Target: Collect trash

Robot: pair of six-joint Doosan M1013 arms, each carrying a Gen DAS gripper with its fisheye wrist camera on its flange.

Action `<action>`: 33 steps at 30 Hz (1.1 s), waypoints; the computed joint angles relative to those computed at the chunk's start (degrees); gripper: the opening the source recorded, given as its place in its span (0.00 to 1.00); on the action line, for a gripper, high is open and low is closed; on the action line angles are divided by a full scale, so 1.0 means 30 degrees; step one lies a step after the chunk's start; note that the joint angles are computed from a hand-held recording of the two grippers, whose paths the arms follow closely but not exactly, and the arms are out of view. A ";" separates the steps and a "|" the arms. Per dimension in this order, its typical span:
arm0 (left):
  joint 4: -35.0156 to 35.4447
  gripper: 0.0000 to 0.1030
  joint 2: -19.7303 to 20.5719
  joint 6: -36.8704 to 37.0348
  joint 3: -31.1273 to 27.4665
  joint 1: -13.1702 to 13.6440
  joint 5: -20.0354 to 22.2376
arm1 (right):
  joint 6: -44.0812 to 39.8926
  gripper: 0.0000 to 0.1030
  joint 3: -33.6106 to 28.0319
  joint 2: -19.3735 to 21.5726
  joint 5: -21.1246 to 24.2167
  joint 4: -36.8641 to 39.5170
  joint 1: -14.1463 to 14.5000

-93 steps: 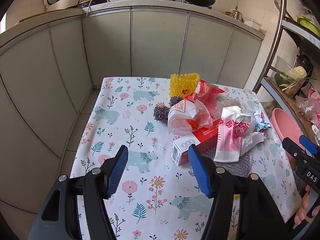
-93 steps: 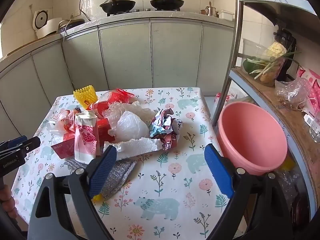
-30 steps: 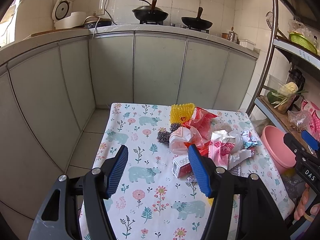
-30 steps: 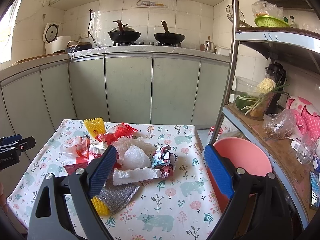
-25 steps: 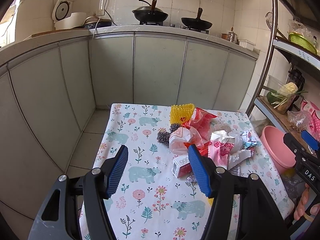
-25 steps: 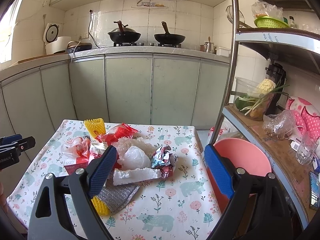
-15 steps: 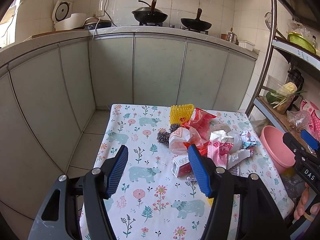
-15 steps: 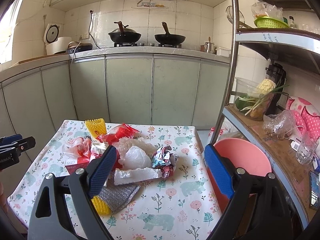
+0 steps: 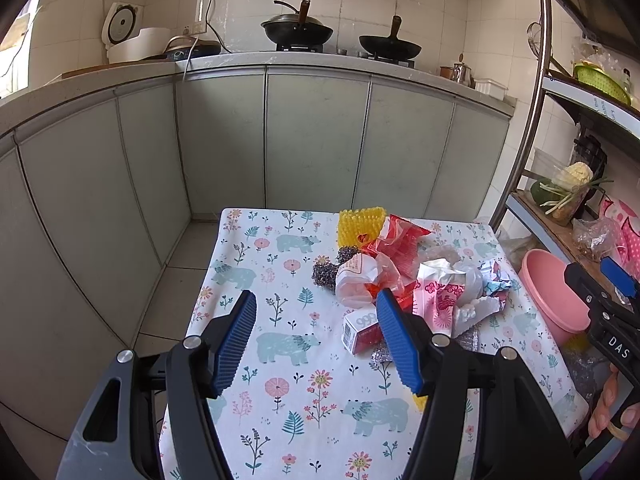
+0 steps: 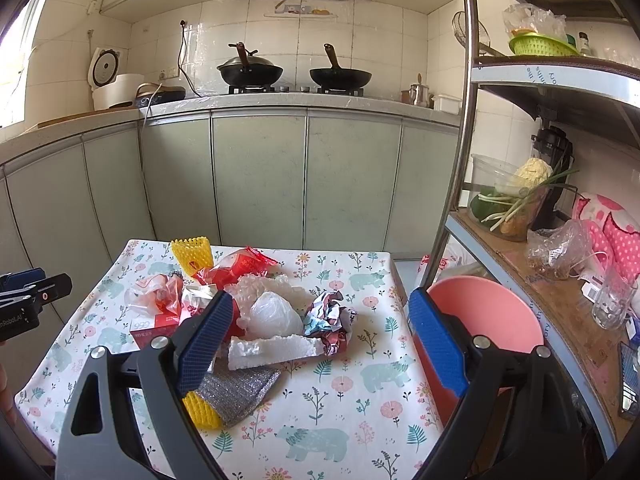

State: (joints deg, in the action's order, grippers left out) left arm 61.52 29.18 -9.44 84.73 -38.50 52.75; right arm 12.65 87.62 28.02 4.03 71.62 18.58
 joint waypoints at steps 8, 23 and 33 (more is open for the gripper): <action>-0.0448 0.60 -0.0018 0.0633 0.0222 0.0279 -0.1162 | 0.7589 0.87 -0.0325 0.0264 0.0841 -0.7326 -0.0192; -0.3124 0.60 0.0296 0.3177 0.0378 0.1425 -0.5160 | 1.1898 0.57 -0.2041 0.1558 0.6870 -1.0745 -0.1051; -0.5120 0.52 0.1275 0.6028 -0.1261 0.2306 -0.5603 | 1.0142 0.52 -0.3016 0.2181 0.8477 -0.9007 -0.1524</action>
State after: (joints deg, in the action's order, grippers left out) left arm 46.16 33.01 8.64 80.95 -31.58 35.94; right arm 43.07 78.57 34.56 29.46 44.60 14.00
